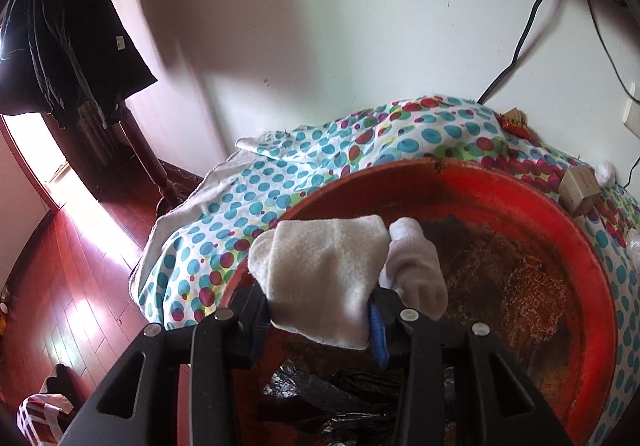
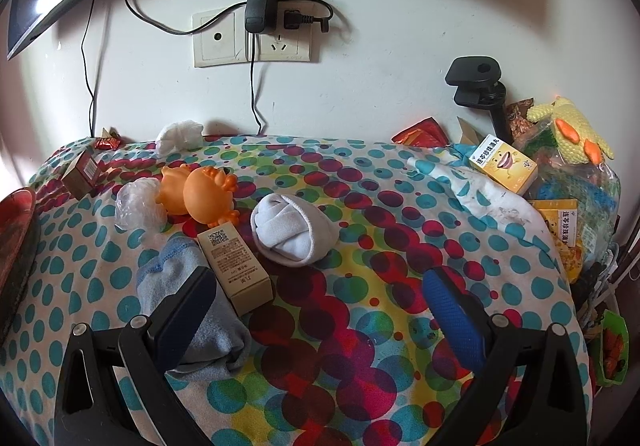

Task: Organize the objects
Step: 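Carry the white towel into the red basin and release it with the left gripper, then grasp the light blue sock with the right gripper and lift it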

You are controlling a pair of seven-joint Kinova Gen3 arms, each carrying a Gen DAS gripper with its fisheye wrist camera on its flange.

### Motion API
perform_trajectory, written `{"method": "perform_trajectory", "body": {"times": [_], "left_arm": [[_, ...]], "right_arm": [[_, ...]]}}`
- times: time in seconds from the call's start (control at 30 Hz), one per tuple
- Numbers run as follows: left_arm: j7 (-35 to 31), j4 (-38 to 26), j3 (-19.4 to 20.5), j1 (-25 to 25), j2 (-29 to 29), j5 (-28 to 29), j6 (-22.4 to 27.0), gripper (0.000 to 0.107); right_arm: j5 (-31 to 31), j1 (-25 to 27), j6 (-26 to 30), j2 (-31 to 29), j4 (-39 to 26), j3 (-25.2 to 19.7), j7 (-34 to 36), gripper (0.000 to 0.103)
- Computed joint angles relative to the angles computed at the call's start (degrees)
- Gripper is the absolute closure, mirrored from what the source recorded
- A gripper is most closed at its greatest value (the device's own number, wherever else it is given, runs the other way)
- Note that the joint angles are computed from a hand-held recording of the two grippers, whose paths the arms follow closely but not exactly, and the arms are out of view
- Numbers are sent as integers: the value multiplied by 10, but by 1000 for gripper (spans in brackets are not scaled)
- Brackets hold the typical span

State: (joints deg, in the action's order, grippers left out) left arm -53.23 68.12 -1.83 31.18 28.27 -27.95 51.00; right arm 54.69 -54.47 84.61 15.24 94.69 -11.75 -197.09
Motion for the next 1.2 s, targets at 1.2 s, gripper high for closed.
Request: {"method": "perform_trajectory", "body": {"times": [1.2], "left_arm": [[589,520,254,-72,-348,-459,-333,34]], "right_arm": [[-31,-11,-41,55,-94,11,143,0]]}}
